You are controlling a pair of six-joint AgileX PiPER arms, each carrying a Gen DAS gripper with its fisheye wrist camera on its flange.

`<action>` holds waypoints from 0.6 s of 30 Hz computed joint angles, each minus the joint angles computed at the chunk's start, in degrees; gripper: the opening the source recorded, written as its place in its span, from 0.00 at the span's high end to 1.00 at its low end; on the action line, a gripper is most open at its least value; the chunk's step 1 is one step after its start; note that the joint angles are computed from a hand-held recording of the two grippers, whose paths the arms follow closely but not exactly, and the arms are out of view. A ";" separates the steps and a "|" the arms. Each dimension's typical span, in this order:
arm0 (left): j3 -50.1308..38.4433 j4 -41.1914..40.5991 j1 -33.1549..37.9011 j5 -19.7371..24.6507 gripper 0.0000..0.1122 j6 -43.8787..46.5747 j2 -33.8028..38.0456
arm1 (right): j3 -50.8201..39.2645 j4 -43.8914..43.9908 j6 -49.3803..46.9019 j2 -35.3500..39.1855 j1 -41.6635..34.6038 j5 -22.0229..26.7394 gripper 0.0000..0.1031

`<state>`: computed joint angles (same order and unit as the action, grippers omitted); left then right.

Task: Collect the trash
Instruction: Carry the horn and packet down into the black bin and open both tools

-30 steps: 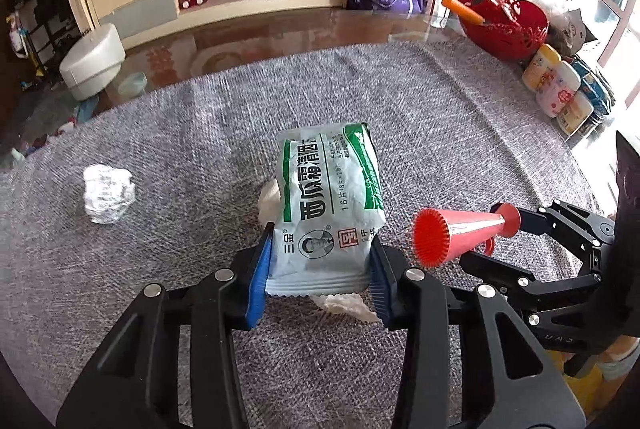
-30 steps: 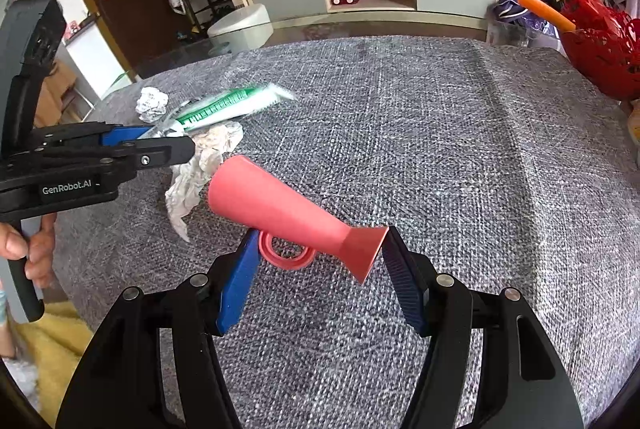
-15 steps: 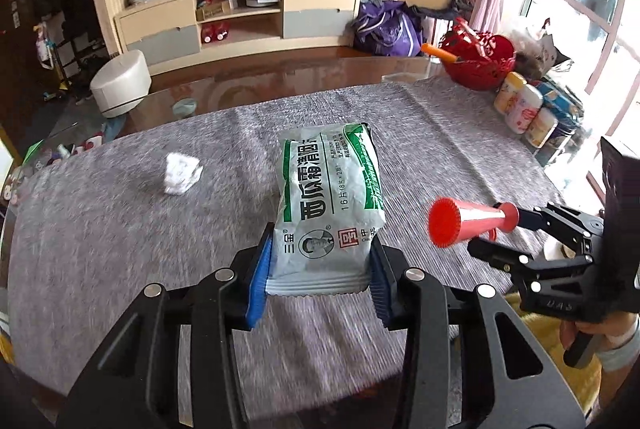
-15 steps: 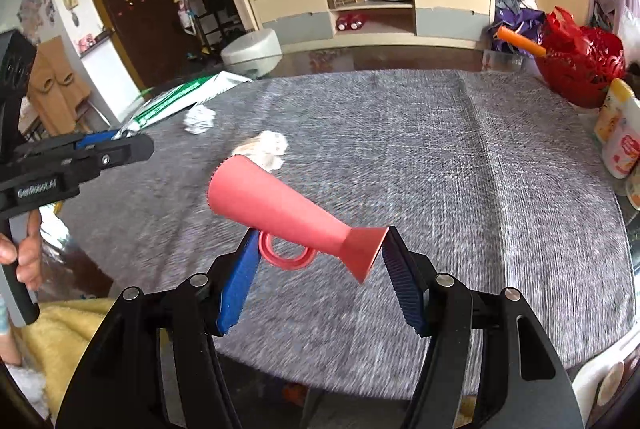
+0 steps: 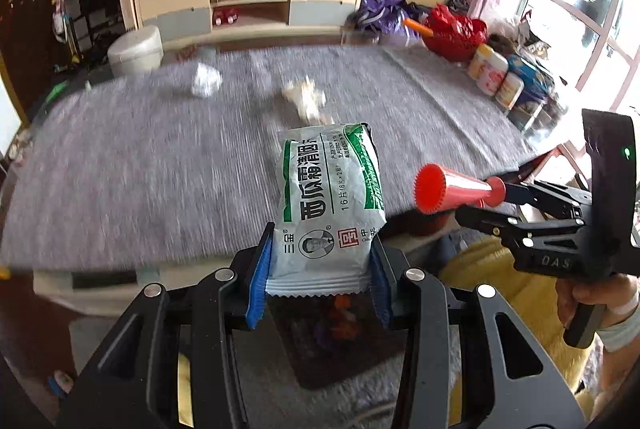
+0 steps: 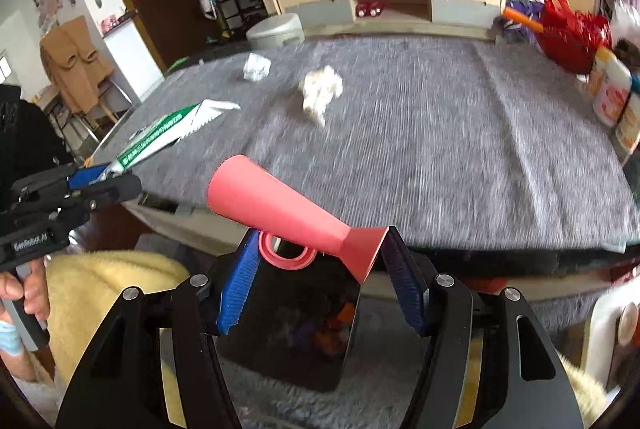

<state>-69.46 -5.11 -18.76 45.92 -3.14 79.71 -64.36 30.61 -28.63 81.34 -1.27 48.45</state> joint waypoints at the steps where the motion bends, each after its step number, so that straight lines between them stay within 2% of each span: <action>1: 2.16 -0.57 -0.17 -0.51 0.65 -0.07 -1.01 | 1.80 0.26 -0.12 -0.66 -0.23 -0.09 0.38; 4: 8.51 -2.60 -0.34 -2.13 0.64 -0.29 -3.35 | 5.93 -0.56 1.01 -1.64 0.25 -1.32 0.38; 9: 16.32 -5.14 -1.30 -4.81 0.64 -0.35 -3.26 | 11.34 -2.52 3.59 -1.31 1.76 -3.71 0.38; 13: 21.17 -7.16 -1.99 -7.93 0.64 0.28 -0.36 | 13.57 -6.56 8.25 1.27 4.80 -6.88 0.38; 18: 23.23 -9.68 -2.39 -10.49 0.64 2.07 4.66 | 15.70 -8.92 12.35 4.77 8.28 -10.39 0.38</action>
